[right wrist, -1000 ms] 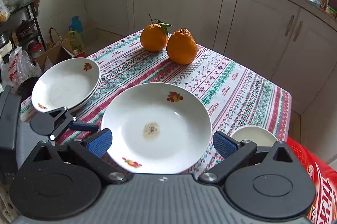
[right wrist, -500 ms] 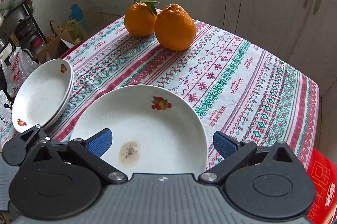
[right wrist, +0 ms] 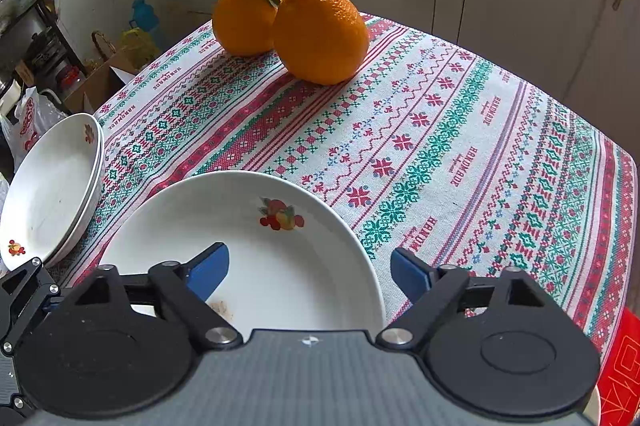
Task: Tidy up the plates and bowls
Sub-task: 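Lift and carry the stained plate with the right tool toward the plate stack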
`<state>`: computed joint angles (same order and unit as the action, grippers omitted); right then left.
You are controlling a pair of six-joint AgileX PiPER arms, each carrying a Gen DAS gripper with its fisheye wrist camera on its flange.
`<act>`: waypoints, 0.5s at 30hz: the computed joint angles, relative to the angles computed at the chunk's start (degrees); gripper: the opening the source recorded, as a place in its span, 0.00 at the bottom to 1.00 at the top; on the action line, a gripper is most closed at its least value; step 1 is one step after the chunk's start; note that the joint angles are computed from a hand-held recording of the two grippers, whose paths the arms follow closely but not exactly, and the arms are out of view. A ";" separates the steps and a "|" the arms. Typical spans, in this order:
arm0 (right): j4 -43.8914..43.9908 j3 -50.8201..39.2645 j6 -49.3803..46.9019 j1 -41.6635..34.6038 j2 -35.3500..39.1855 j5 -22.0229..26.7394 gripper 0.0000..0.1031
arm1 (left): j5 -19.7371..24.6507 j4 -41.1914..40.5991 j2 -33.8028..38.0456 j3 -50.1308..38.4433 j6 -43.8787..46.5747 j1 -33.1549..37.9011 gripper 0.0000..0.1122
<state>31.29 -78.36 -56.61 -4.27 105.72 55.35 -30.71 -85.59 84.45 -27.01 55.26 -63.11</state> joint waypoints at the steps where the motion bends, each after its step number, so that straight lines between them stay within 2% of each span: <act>1: 0.16 -0.15 -0.08 0.05 0.23 0.21 0.83 | 0.64 0.46 -0.08 0.01 -0.31 0.47 0.84; 4: 0.29 -0.59 -0.07 -0.01 0.83 0.78 0.82 | 0.35 0.96 -0.05 0.02 -0.75 0.61 0.80; 15: 1.87 -1.22 -0.76 -1.39 1.34 4.11 0.82 | -0.10 3.37 -0.75 0.67 -2.61 0.56 0.80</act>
<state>33.16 -79.58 -57.37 -5.66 107.06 59.46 -30.80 -82.21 83.70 -26.33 52.64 -62.55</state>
